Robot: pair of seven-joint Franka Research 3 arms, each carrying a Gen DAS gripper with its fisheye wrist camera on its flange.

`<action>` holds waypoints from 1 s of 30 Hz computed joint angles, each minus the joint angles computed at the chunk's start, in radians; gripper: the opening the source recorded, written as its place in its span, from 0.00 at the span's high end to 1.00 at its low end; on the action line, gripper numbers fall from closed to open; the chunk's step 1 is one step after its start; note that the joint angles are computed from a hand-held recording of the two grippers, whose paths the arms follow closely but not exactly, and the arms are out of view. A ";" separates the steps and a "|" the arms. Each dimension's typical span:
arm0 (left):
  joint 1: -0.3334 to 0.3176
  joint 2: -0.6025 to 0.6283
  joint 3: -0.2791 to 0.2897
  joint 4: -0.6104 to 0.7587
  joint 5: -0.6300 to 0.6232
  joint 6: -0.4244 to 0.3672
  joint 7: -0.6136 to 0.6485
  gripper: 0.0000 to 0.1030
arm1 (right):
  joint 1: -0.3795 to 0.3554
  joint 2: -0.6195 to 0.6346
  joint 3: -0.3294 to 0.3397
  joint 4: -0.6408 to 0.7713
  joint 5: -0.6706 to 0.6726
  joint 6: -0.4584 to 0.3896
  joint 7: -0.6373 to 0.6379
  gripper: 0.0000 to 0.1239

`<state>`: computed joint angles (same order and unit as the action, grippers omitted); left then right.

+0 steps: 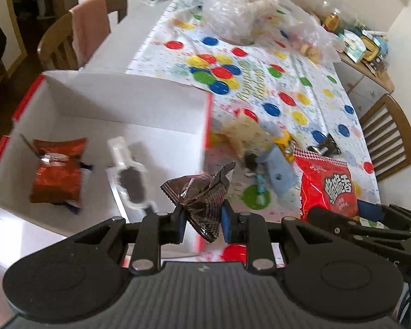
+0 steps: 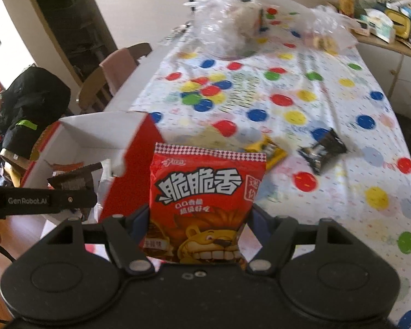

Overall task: Organize snacks
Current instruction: 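Carry both snacks into the white box and open both grippers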

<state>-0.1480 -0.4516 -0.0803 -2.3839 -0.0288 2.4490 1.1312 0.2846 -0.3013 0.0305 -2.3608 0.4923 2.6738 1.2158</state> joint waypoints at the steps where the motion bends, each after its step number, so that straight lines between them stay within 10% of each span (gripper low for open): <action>1: 0.004 -0.010 0.012 -0.004 0.001 -0.004 0.014 0.76 | 0.004 0.005 0.012 0.005 -0.005 0.006 0.012 0.41; 18: 0.151 0.011 0.138 0.010 -0.012 -0.008 0.236 0.76 | 0.095 0.208 0.141 0.182 -0.277 0.082 0.296 0.41; 30: 0.248 0.207 0.134 0.153 -0.052 -0.061 0.350 0.76 | 0.184 0.429 0.114 0.389 -0.499 0.013 0.449 0.41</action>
<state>0.1000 -0.2449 0.0535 -2.2310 -0.0810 2.3875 1.4809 0.4684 0.1273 0.1447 -1.9715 -0.0067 2.6870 1.6645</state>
